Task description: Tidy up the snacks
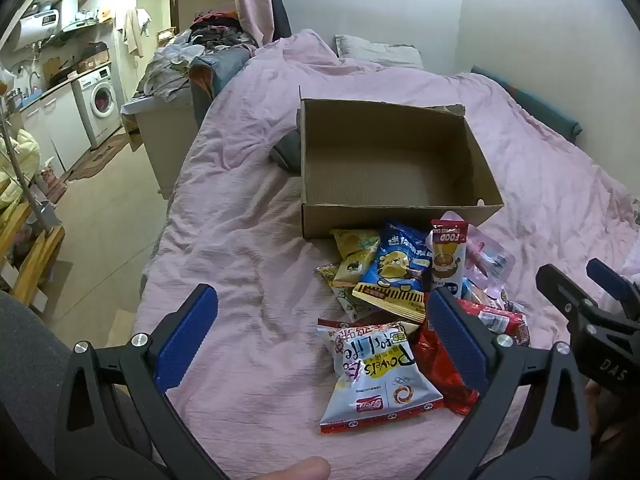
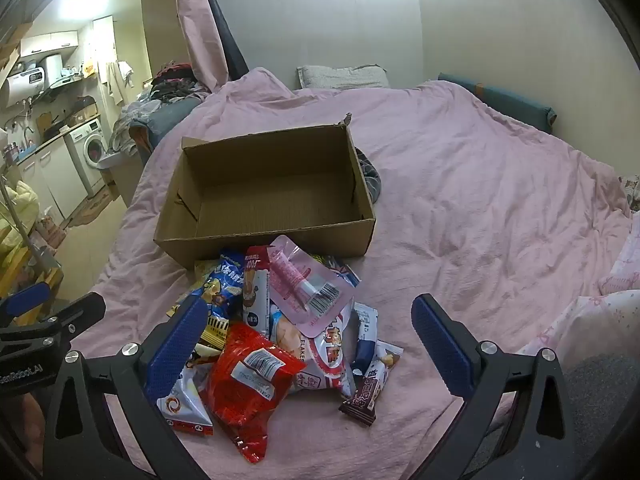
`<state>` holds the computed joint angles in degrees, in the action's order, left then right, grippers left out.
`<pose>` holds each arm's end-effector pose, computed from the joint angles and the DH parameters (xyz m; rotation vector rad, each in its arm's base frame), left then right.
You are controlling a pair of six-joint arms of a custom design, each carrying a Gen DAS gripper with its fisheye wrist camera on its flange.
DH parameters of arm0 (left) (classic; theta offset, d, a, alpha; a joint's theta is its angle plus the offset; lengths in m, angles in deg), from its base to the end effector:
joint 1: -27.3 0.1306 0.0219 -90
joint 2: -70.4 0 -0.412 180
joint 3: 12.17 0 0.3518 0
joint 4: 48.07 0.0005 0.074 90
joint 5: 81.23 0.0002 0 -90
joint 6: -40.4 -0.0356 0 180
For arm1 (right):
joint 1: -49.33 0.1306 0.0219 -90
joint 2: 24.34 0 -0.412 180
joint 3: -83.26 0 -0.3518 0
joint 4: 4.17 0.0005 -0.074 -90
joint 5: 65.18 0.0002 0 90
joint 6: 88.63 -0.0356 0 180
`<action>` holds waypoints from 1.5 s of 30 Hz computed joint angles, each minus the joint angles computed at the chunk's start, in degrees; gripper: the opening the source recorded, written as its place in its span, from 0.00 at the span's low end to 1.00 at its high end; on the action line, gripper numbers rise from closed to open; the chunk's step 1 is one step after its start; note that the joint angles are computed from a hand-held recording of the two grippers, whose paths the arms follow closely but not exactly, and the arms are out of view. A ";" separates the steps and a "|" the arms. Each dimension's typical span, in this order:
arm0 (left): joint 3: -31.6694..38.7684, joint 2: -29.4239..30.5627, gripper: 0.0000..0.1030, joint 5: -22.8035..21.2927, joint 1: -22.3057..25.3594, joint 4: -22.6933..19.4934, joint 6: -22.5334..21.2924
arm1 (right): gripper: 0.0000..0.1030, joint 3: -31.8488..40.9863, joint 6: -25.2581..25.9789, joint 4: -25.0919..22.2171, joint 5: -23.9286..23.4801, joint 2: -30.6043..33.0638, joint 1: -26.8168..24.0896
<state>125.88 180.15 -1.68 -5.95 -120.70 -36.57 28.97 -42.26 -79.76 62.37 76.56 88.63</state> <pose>0.4621 -0.2959 0.6088 0.3213 2.3140 -0.1900 0.3883 0.2891 0.6035 0.3520 2.2046 -0.0417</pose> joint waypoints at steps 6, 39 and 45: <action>-0.31 -0.23 1.00 0.60 0.11 0.09 0.42 | 1.00 -0.04 -0.01 0.02 -0.09 -0.02 -0.03; -0.07 -0.14 1.00 0.45 0.57 -0.18 0.30 | 1.00 -0.23 -0.16 -0.09 0.01 -0.10 -0.07; 0.00 -0.10 1.00 0.47 0.55 -0.21 0.27 | 1.00 -0.02 -0.19 -0.34 0.03 -0.07 -0.08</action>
<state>125.88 180.05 -1.21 -5.40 -120.91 -36.30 28.95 -42.45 -80.10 62.39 76.49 88.55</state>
